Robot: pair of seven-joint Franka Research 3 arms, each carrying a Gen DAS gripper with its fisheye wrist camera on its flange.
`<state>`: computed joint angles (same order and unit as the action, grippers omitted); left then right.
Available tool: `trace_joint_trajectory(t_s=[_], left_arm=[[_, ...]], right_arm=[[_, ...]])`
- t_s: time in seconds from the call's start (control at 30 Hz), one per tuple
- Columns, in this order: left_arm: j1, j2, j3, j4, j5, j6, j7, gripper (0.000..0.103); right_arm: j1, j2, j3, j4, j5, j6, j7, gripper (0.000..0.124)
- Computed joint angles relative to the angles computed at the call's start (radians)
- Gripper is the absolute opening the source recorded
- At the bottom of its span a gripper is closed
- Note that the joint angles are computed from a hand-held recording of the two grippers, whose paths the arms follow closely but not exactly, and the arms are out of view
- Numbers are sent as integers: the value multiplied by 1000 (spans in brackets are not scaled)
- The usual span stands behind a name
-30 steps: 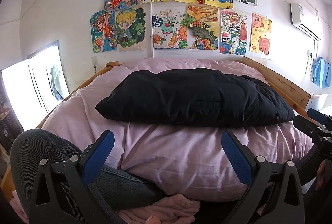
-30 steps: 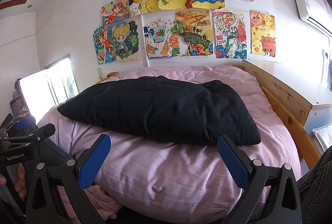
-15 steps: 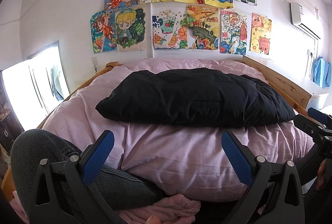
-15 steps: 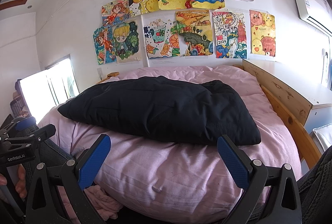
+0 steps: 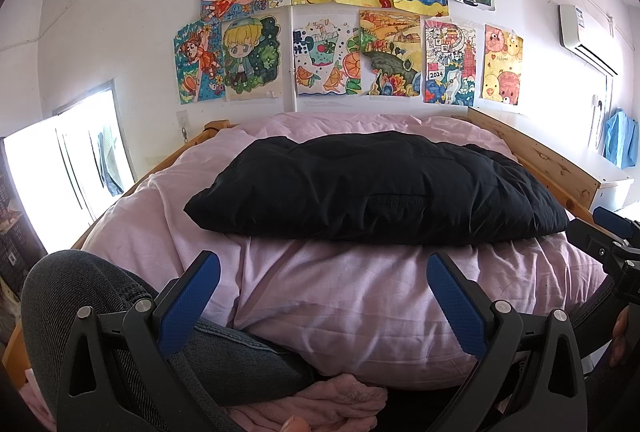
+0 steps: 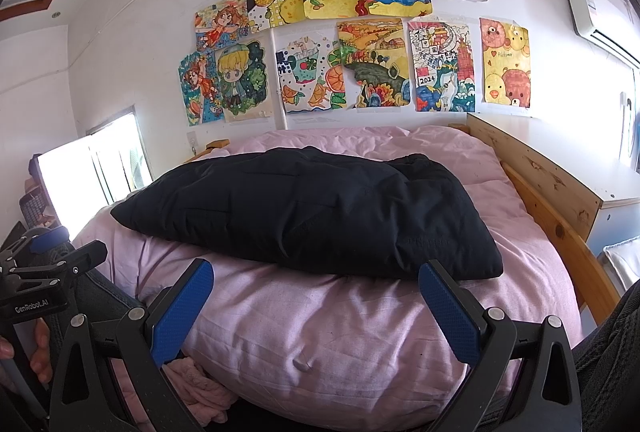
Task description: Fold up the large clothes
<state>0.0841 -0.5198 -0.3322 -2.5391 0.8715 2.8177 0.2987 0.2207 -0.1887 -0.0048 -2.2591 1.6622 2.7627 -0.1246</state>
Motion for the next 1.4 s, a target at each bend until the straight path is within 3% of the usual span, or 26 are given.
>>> trace_joint_trajectory(t_s=[1.07, 1.4], left_arm=[[26, -16, -5, -8, 8, 0, -7, 101], [42, -19, 16, -20, 38, 33, 14, 101]], right_arm=[[1, -4, 1, -2, -3, 2, 8, 103], [3, -5, 1, -2, -4, 5, 11, 103]])
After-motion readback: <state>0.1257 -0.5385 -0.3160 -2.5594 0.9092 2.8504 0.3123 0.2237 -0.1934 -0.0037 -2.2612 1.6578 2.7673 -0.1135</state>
